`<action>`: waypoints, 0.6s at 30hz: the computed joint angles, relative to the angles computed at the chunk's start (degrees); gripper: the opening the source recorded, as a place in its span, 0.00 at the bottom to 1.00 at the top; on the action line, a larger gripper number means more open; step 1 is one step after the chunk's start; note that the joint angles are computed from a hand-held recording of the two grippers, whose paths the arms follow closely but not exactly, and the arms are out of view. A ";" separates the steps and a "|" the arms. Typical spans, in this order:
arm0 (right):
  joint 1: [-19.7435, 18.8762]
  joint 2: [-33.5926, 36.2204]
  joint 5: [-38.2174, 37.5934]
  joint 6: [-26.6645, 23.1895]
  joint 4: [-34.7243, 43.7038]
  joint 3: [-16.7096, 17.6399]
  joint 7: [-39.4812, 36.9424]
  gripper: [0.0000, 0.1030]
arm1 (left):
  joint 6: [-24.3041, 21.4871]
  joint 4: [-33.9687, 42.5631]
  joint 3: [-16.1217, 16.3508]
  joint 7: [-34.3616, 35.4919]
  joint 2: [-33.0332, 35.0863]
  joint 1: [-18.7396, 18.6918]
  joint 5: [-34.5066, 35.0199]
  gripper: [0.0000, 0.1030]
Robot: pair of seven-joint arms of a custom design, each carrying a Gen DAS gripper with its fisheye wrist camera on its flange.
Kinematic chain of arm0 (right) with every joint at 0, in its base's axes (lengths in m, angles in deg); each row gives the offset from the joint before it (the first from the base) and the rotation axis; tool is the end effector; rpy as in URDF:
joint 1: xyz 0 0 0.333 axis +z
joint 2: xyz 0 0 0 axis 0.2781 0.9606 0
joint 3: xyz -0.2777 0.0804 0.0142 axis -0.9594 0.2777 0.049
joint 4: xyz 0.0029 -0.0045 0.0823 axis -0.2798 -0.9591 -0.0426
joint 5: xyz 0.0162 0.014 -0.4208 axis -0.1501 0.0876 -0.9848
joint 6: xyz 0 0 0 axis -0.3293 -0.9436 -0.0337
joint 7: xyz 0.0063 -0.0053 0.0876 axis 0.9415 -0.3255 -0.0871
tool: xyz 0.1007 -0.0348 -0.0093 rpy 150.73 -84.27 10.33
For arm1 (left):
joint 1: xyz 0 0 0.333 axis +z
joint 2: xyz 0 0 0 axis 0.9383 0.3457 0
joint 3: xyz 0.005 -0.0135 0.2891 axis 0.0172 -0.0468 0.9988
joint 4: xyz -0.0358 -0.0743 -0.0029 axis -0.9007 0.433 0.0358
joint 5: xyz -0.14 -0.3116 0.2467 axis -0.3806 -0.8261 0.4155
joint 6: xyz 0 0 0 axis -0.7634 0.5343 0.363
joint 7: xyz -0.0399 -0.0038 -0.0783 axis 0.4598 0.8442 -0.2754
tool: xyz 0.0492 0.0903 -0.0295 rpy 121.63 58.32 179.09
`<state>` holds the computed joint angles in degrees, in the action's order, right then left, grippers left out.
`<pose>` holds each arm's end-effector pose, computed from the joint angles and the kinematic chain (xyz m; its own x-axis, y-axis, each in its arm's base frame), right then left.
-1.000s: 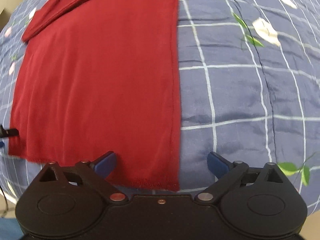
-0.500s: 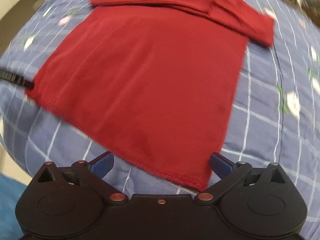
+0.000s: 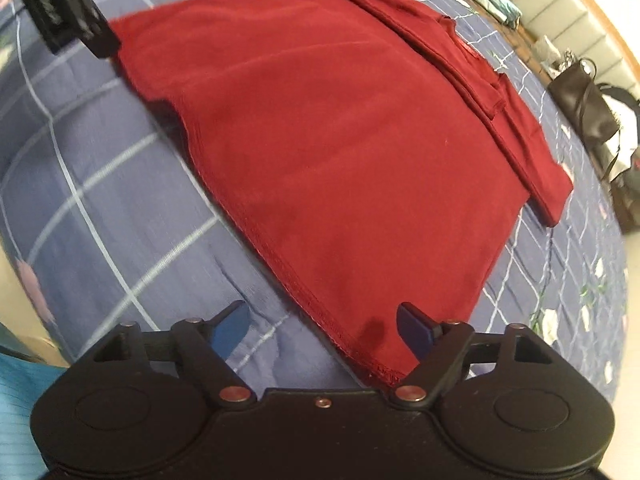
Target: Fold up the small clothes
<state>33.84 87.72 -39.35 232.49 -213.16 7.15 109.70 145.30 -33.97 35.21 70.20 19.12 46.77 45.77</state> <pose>0.5192 0.2245 0.3360 0.4870 -0.7806 0.3919 -0.7479 -0.6044 -0.2745 0.5915 -0.3754 0.3670 -0.5023 -0.8346 -0.2262 -0.7705 0.5507 -0.3210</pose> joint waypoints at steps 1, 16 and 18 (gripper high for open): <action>-0.03 0.01 -1.81 0.54 -0.35 -0.08 1.23 0.79 | 0.36 -0.43 -0.20 0.58 -0.20 0.02 -0.03 0.99; -1.25 0.22 15.63 1.89 2.30 -0.89 -2.63 0.09 | 2.33 -0.19 0.24 5.92 2.09 -2.73 5.14 0.99; -2.01 -0.17 24.00 0.98 3.56 -1.30 -4.90 0.08 | 2.52 0.11 0.43 6.07 2.60 -3.32 6.15 0.99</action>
<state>31.83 87.55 -15.35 233.48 -209.60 5.85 104.80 147.81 -33.86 35.64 76.27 21.72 43.45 51.92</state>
